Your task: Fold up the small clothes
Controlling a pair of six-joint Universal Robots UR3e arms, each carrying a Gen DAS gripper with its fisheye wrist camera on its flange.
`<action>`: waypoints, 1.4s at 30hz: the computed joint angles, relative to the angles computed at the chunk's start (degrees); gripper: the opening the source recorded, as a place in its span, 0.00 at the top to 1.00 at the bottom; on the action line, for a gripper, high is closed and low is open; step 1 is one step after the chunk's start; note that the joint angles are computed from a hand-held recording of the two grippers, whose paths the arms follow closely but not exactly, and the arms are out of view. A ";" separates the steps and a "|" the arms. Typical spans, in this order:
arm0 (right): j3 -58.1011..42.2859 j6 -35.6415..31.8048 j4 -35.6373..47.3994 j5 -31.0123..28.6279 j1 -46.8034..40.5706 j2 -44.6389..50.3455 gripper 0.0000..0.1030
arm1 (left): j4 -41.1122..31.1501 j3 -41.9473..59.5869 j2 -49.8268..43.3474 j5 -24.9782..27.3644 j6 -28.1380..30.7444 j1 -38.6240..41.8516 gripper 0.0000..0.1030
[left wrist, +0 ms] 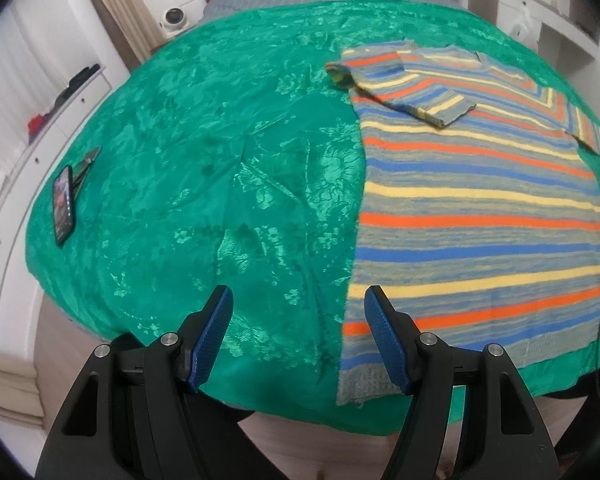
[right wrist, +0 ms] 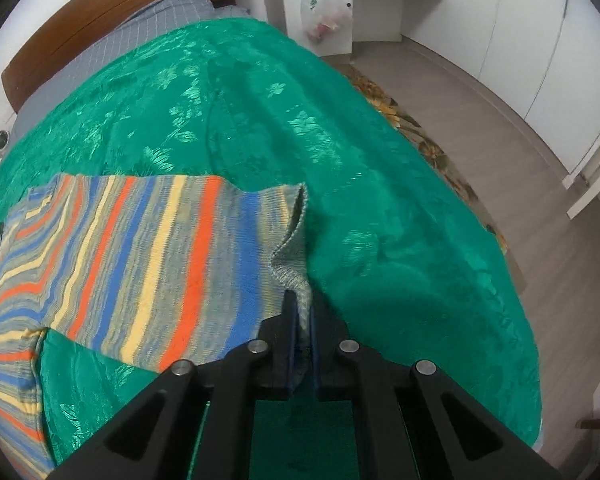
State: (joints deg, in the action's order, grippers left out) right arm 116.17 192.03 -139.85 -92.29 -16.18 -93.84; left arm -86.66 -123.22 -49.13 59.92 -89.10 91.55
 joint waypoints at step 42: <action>13.52 33.39 -13.11 -21.54 53.04 -8.49 0.54 | 24.33 91.34 -94.38 24.27 -67.26 -45.55 0.97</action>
State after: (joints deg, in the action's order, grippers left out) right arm 129.69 225.42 -152.96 -113.82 36.87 -102.33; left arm -62.33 -31.88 -143.51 84.19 -156.36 46.00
